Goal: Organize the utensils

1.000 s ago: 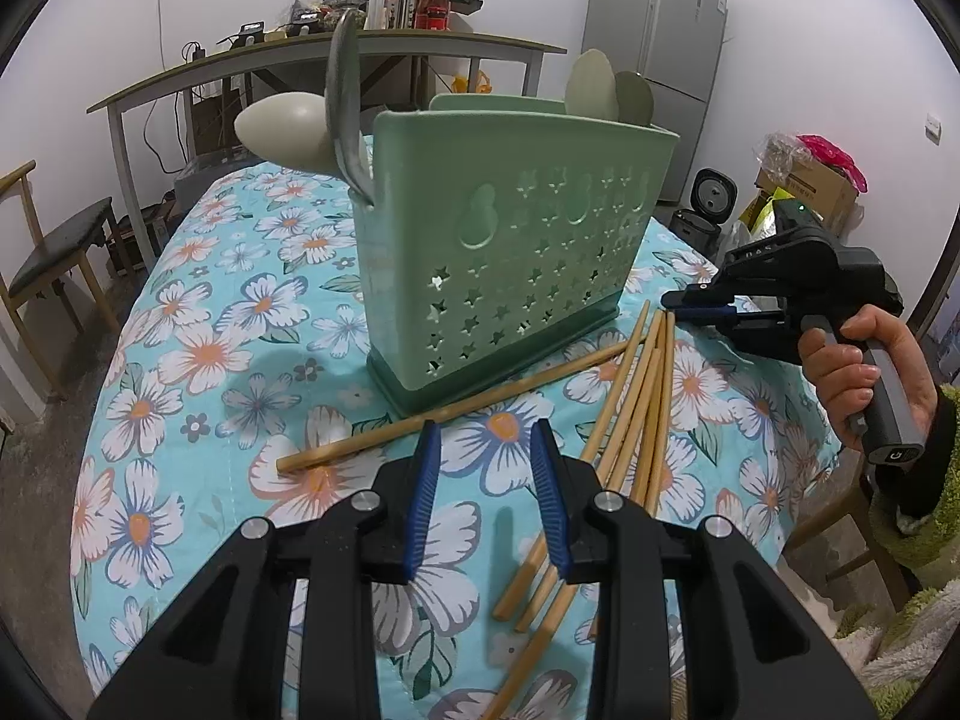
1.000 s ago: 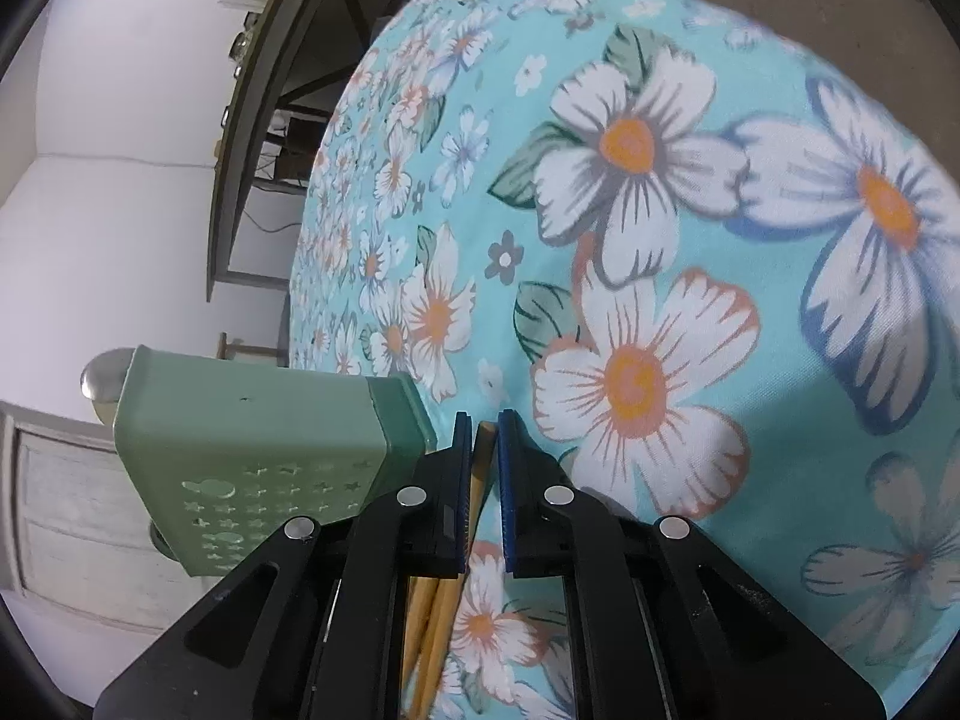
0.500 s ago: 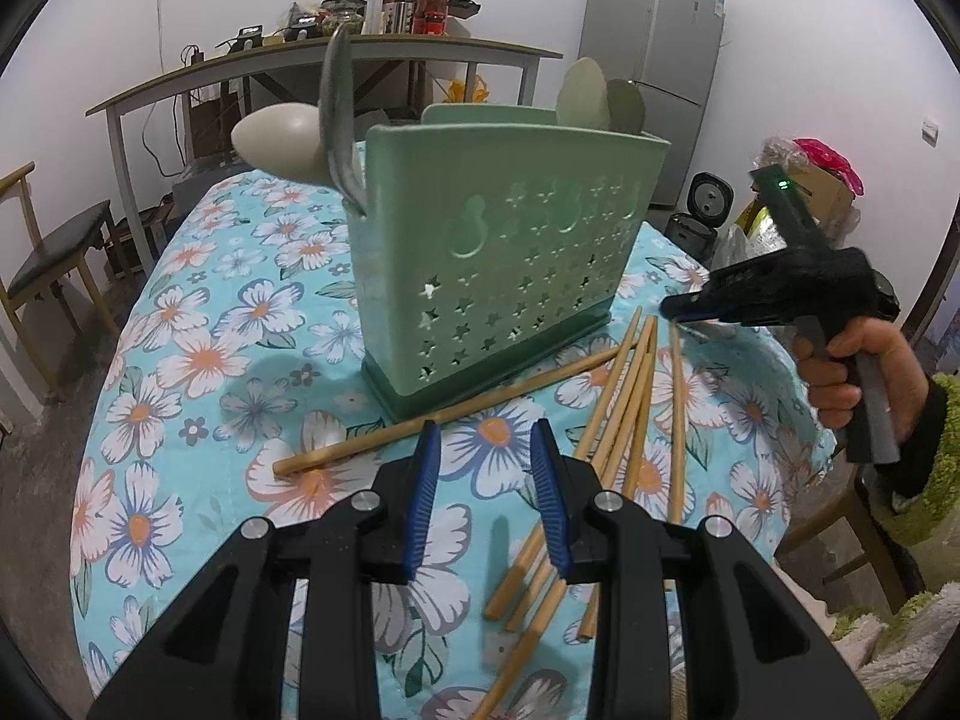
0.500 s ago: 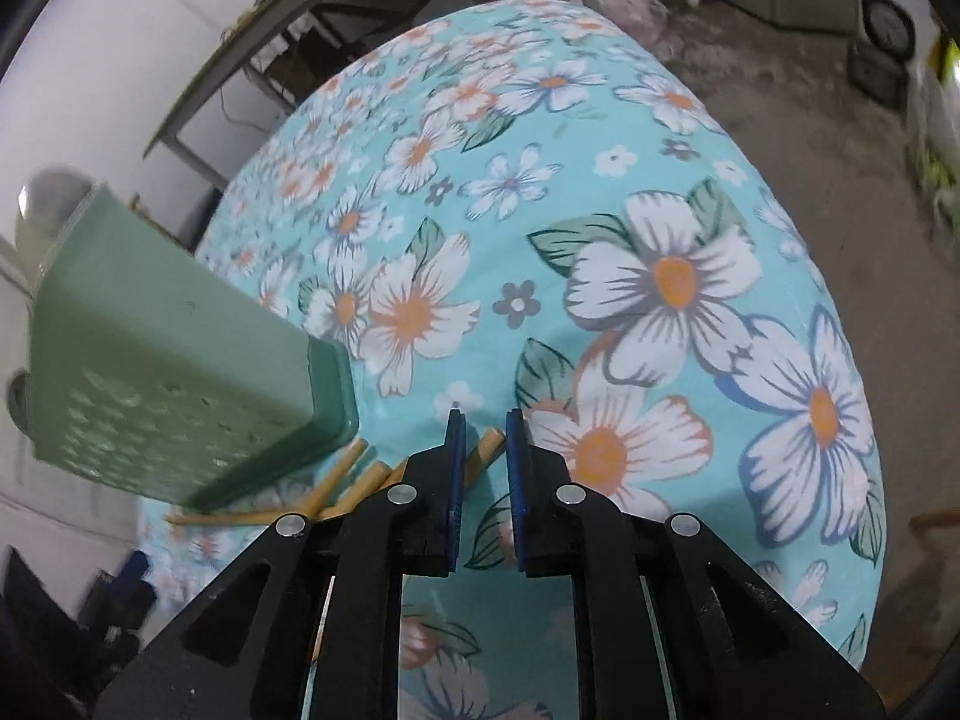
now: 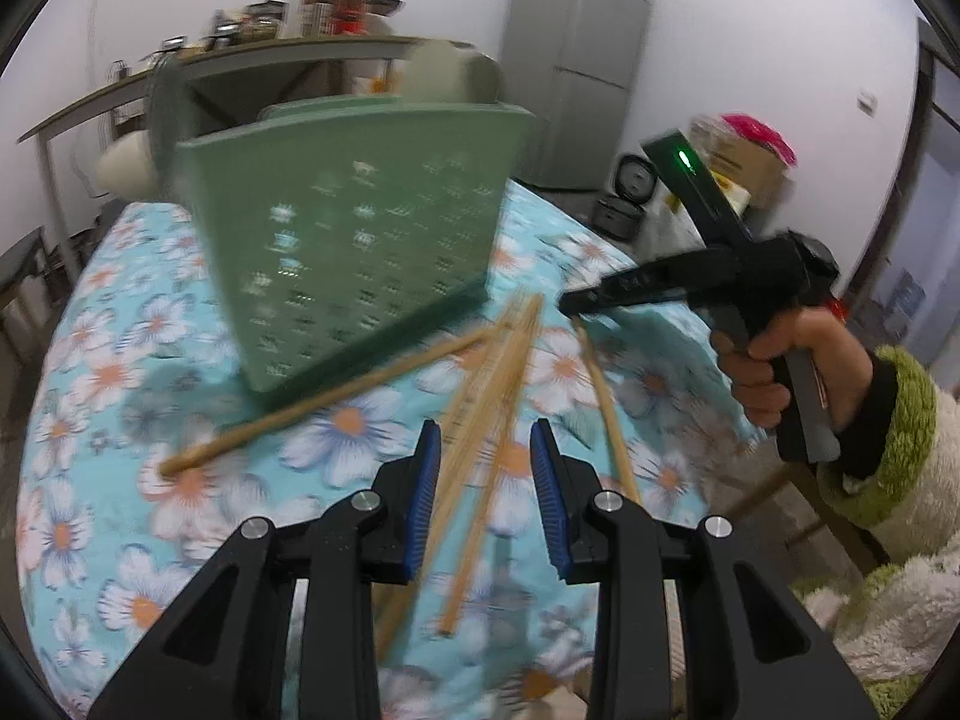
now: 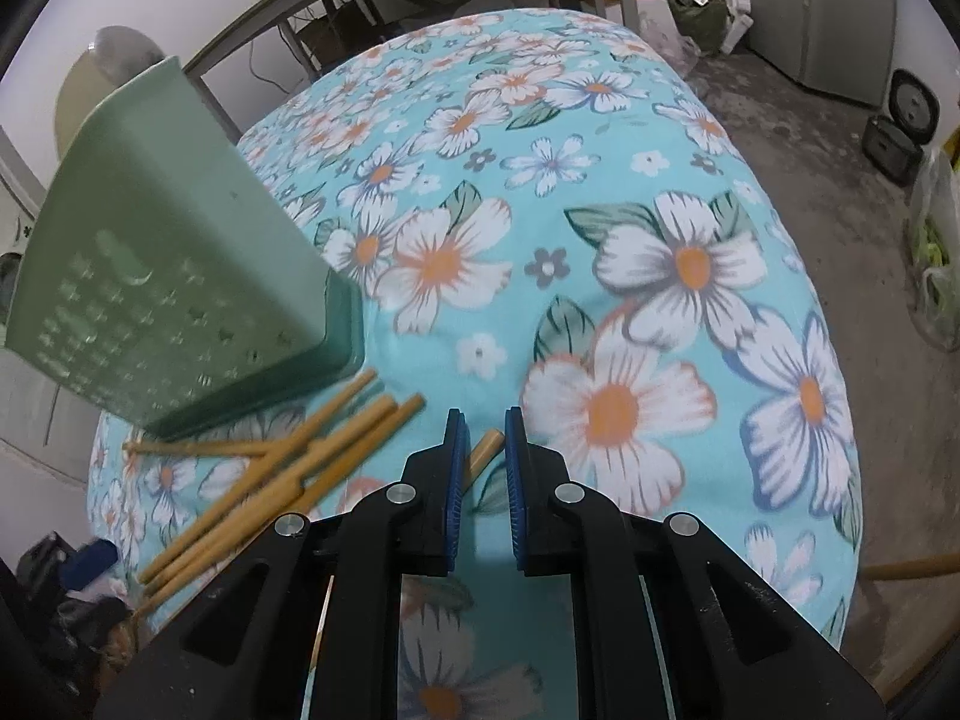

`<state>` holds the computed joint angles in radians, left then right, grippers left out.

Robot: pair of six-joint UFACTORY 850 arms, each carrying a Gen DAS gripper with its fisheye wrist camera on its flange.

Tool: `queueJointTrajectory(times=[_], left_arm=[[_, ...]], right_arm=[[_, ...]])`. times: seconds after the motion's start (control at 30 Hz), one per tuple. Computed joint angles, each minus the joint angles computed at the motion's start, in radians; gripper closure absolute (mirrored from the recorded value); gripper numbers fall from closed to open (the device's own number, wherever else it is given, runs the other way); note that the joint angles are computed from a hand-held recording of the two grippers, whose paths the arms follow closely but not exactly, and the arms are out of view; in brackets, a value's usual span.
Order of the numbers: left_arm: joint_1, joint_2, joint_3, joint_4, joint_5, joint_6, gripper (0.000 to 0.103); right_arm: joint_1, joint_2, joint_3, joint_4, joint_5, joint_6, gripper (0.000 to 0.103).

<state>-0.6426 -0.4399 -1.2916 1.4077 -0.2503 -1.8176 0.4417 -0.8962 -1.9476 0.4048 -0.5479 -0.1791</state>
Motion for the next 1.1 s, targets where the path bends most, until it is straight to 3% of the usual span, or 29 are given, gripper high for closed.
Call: queueJointTrajectory(times=[0.2, 0.3, 0.4, 0.53, 0.67, 0.87, 0.97, 1.1], left_arm=[[-0.013, -0.08, -0.103, -0.38, -0.032, 0.422, 0.082], [-0.011, -0.109, -0.14, -0.516, -0.051, 0.561, 0.085], [-0.009, -0.123, -0.156, -0.558, -0.068, 0.605, 0.086], [-0.014, -0.13, -0.166, -0.491, -0.088, 0.541, 0.087], [-0.011, -0.154, -0.196, -0.55, -0.132, 0.604, 0.087], [-0.002, -0.175, -0.223, -0.632, -0.139, 0.675, 0.087], [0.013, -0.181, -0.235, -0.762, -0.076, 0.793, 0.087], [0.028, -0.224, -0.308, -0.956, -0.069, 0.999, 0.087]], right_arm=[[-0.011, 0.05, 0.084, 0.09, 0.021, -0.079, 0.092], [-0.02, 0.068, 0.115, 0.139, 0.029, -0.122, 0.092], [-0.021, 0.07, 0.12, 0.164, 0.033, -0.14, 0.092], [-0.025, 0.073, 0.129, 0.208, 0.035, -0.177, 0.092], [-0.031, 0.078, 0.135, 0.241, 0.027, -0.206, 0.092], [-0.036, 0.087, 0.15, 0.276, 0.025, -0.235, 0.092], [-0.036, 0.082, 0.143, 0.279, 0.022, -0.236, 0.092], [-0.039, 0.083, 0.143, 0.306, 0.014, -0.252, 0.092]])
